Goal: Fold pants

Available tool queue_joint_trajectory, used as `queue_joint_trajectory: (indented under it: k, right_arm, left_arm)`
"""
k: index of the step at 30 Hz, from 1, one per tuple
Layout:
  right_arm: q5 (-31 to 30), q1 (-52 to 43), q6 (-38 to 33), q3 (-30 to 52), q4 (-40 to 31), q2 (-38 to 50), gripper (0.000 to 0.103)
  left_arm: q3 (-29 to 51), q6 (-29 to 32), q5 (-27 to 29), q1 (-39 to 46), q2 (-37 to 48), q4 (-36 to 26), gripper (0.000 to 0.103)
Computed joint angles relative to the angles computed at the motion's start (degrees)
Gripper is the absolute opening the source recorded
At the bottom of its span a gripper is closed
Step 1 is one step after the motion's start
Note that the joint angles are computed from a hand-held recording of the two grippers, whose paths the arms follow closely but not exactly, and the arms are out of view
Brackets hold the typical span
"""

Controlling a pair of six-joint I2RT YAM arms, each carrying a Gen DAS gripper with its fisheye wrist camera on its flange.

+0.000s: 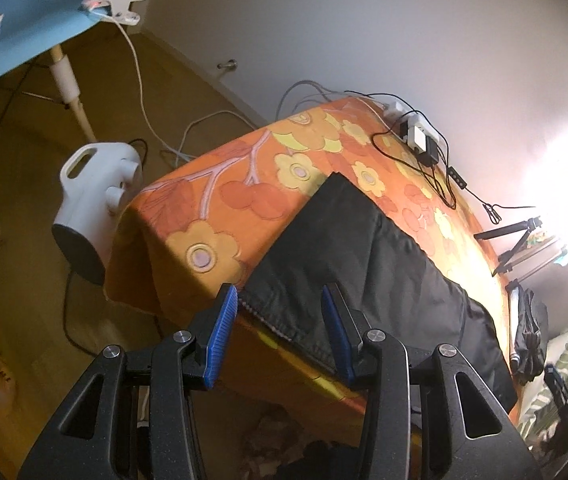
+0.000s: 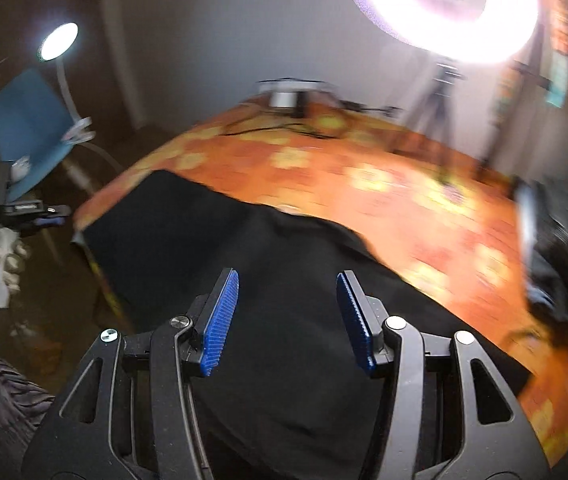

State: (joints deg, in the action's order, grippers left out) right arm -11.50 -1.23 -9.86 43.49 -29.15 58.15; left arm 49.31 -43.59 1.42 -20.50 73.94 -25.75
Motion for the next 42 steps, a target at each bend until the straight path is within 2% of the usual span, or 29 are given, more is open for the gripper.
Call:
queue_joint_trajectory:
  k: [7, 10, 12, 16, 22, 24, 28, 34, 37, 42]
  right_arm:
    - [10.69, 25.28, 6.12, 3.98, 8.95, 16.65, 0.054]
    - [15.02, 31.45, 6.46, 5.94, 11.57, 24.55, 0.054]
    - [16.26, 32.12, 6.59, 7.21, 12.89, 28.97, 0.054]
    - [13.9, 28.4, 7.35, 10.06, 13.2, 35.89, 0.054]
    - [18.2, 26.49, 6.11, 10.33, 11.96, 37.7, 0.054]
    - [14.96, 26.88, 6.89, 9.84, 12.09, 36.04, 0.054]
    - [13.8, 32.61, 6.94, 10.94, 13.48, 35.7, 0.054]
    - [17.18, 38.56, 7.41, 17.04, 13.85, 43.77, 0.054]
    - [19.04, 38.2, 7.28, 18.5, 12.93, 46.69, 0.053]
    - [16.35, 34.32, 8.26, 16.07, 14.56, 46.0, 0.051]
  left_arm:
    - [-1.67, 0.49, 2.47, 1.94, 0.55, 1.26, 0.042]
    - [-1.81, 0.54, 3.31, 2.1, 0.98, 1.5, 0.042]
    - [-1.92, 0.64, 3.35, 2.13, 0.84, 1.62, 0.042]
    - [-2.12, 0.97, 2.84, 2.18, 0.6, 1.58, 0.042]
    - [-2.42, 0.89, 4.05, 3.94, 1.56, 2.23, 0.042]
    - [-2.62, 0.54, 4.56, 4.54, 1.74, 2.63, 0.042]
    - [-2.73, -0.08, 5.06, 4.59, 2.22, 2.97, 0.042]
    - [-2.23, 0.18, 4.7, 3.49, 2.23, 2.82, 0.042]
    - [-2.45, 0.62, 4.9, 3.96, 2.02, 2.84, 0.042]
    - [-3.18, 0.53, 5.69, 5.38, 2.59, 3.42, 0.042]
